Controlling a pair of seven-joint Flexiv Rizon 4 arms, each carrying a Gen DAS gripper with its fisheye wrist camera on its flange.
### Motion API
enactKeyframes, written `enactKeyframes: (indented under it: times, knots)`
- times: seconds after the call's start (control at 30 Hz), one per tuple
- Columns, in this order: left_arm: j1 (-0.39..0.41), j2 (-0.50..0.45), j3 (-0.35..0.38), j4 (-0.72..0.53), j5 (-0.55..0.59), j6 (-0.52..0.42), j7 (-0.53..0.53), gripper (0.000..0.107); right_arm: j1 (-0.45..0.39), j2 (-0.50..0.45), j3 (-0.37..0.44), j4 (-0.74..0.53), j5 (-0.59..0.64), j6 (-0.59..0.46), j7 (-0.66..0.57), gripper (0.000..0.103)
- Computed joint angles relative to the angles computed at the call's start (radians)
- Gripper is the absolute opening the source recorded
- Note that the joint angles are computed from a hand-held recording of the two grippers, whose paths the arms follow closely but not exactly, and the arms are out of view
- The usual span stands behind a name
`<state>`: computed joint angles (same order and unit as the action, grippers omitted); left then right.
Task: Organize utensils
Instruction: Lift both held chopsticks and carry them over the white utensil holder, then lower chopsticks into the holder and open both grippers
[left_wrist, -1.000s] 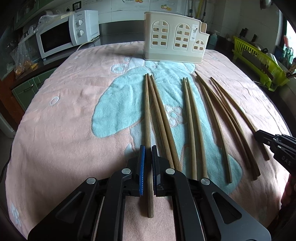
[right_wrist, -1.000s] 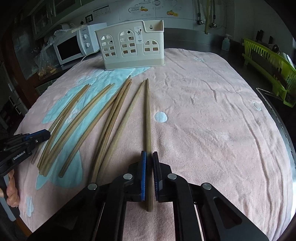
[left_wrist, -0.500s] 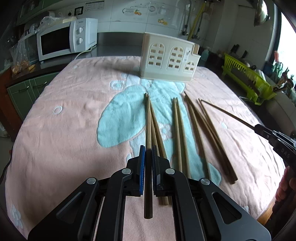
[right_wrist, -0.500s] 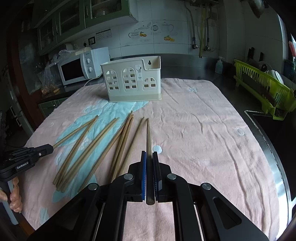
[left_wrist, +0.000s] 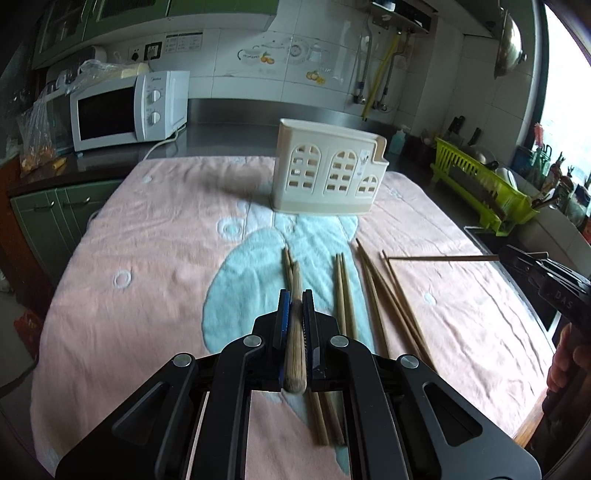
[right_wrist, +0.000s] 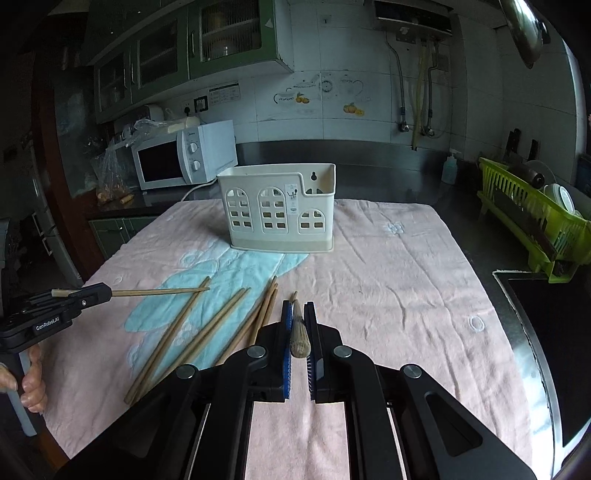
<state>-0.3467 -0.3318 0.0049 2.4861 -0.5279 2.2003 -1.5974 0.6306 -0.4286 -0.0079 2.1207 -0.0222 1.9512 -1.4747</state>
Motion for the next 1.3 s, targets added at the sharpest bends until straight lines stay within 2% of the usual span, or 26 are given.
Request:
enactKeyframes:
  times: [0.07, 0.17, 0.4, 0.47, 0.57, 0.63, 0.73, 0.77, 0.97, 1.13, 1.3]
  knots:
    - [0.009, 0.010, 0.005, -0.013, 0.009, -0.012, 0.017, 0.005, -0.056, -0.002, 0.045, -0.025, -0.042, -0.021, 0.013, 0.006]
    - [0.053, 0.031, -0.003, -0.035, 0.061, -0.054, 0.014, 0.005, -0.182, -0.015, 0.153, -0.067, -0.140, -0.060, 0.052, 0.006]
    - [0.047, 0.068, 0.027, -0.098, 0.032, -0.118, 0.091, 0.005, -0.411, -0.057, 0.353, -0.173, -0.324, -0.150, 0.117, 0.006]
    - [0.051, 0.076, 0.030, -0.119, 0.030, -0.137, 0.109, 0.005, -0.453, -0.065, 0.393, -0.207, -0.354, -0.178, 0.120, 0.006]
    - [0.009, 0.074, 0.059, -0.157, -0.039, -0.151, 0.185, 0.005, -0.517, -0.078, 0.462, -0.265, -0.376, -0.230, 0.105, 0.006]
    - [0.026, 0.080, 0.051, -0.180, -0.036, -0.168, 0.197, 0.005, -0.551, -0.090, 0.508, -0.308, -0.371, -0.267, 0.080, 0.006]
    - [0.029, 0.083, 0.059, -0.228, -0.051, -0.180, 0.222, 0.005, -0.562, -0.103, 0.536, -0.375, -0.350, -0.319, 0.039, 0.006]
    - [0.003, 0.079, 0.078, -0.254, -0.090, -0.180, 0.259, 0.005, -0.556, -0.106, 0.535, -0.398, -0.344, -0.332, 0.027, 0.006]
    - [-0.055, 0.039, 0.113, -0.401, -0.240, -0.146, 0.435, 0.005, -0.475, -0.128, 0.466, -0.518, -0.309, -0.393, -0.021, 0.006]
    - [-0.006, -0.005, 0.082, -0.519, -0.258, -0.160, 0.472, 0.005, -0.416, -0.166, 0.418, -0.616, -0.278, -0.451, -0.063, 0.006]
    - [-0.076, -0.100, 0.154, -0.665, -0.410, -0.206, 0.589, 0.005, -0.362, -0.215, 0.383, -0.725, -0.251, -0.543, -0.117, 0.006]
